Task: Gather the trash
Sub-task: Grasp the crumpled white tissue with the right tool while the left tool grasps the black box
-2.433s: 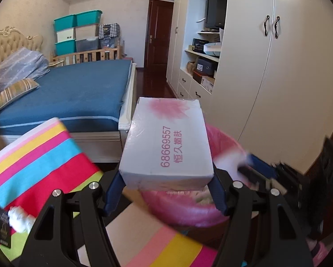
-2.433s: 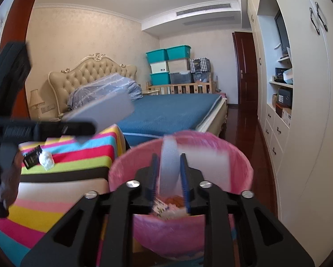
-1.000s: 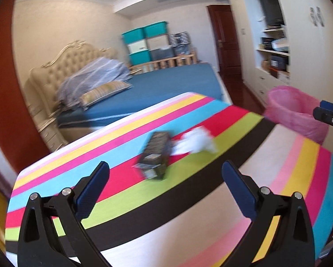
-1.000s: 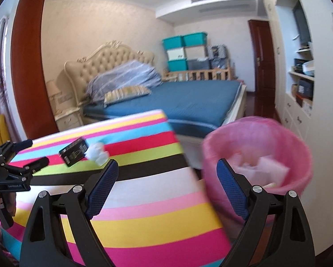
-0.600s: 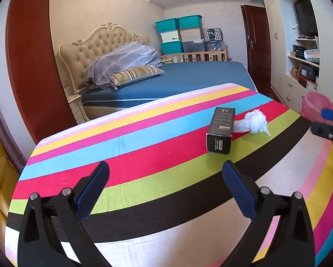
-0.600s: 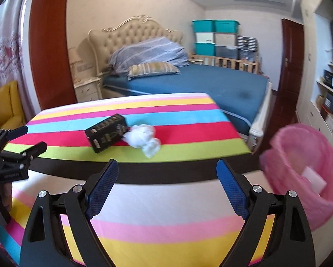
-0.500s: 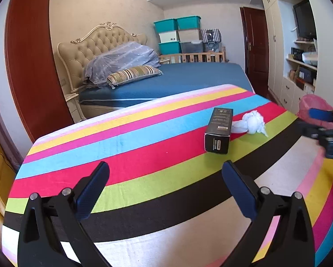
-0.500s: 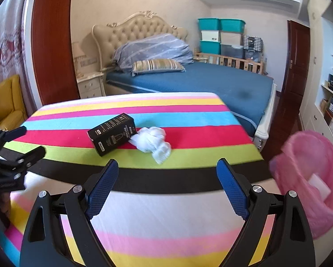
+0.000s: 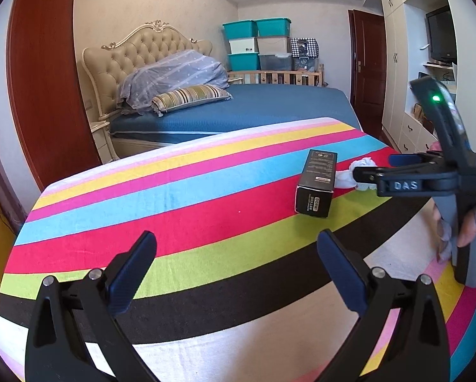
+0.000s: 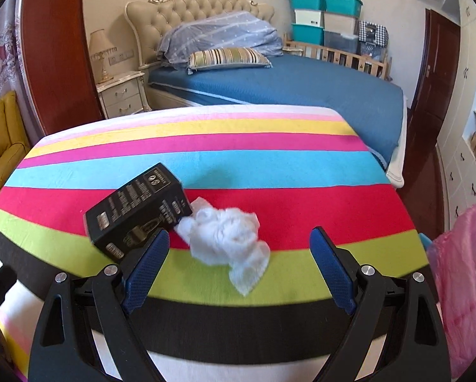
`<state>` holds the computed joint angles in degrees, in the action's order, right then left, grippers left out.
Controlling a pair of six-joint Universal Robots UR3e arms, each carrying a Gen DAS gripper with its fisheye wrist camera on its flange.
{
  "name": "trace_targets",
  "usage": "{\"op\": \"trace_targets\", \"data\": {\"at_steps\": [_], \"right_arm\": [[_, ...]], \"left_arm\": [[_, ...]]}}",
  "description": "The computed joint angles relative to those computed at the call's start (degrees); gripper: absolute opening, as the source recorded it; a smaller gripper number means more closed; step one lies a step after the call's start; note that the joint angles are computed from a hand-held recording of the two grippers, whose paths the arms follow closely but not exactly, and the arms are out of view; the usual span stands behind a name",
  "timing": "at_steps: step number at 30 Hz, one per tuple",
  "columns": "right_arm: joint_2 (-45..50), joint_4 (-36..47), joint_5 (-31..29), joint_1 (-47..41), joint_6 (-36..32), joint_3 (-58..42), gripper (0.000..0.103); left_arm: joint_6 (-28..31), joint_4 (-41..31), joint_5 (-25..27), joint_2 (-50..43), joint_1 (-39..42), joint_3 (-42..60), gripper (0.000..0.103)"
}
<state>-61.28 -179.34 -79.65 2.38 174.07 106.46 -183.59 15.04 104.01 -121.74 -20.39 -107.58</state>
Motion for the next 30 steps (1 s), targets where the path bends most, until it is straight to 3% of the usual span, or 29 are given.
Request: {"op": "trace_targets", "data": {"at_steps": [3,5,6,7,19,24,30], "right_arm": [[1.5,5.1,1.0,0.5,-1.2,-3.6,0.078],[1.9,6.8,2.0,0.8,-2.4,-4.7,0.063],[1.8,6.3,2.3,0.8,-2.8,-4.3,0.043],[1.4,5.5,2.1,0.8,-2.7,-3.6,0.038],[-13.1,-12.4,6.8,-4.1,-5.2,23.6,0.034],[-20.1,-15.6,13.0,-10.4,-7.5,34.5,0.034],[-21.0,-22.3,13.5,-15.1,-2.6,39.1,0.034]], "left_arm": [[0.1,-0.6,0.2,-0.1,-0.3,0.4,0.098],[0.2,-0.8,0.1,-0.2,-0.3,0.5,0.098],[0.1,-0.8,0.2,-0.2,-0.4,0.4,0.098],[0.1,-1.0,0.2,-0.2,-0.5,0.6,0.098],[-0.4,-2.6,-0.8,0.1,0.1,0.9,0.098],[0.3,-4.0,-0.4,-0.4,-0.2,2.1,0.098],[2.6,-2.6,-2.9,-1.4,-1.5,3.1,0.097]]}}
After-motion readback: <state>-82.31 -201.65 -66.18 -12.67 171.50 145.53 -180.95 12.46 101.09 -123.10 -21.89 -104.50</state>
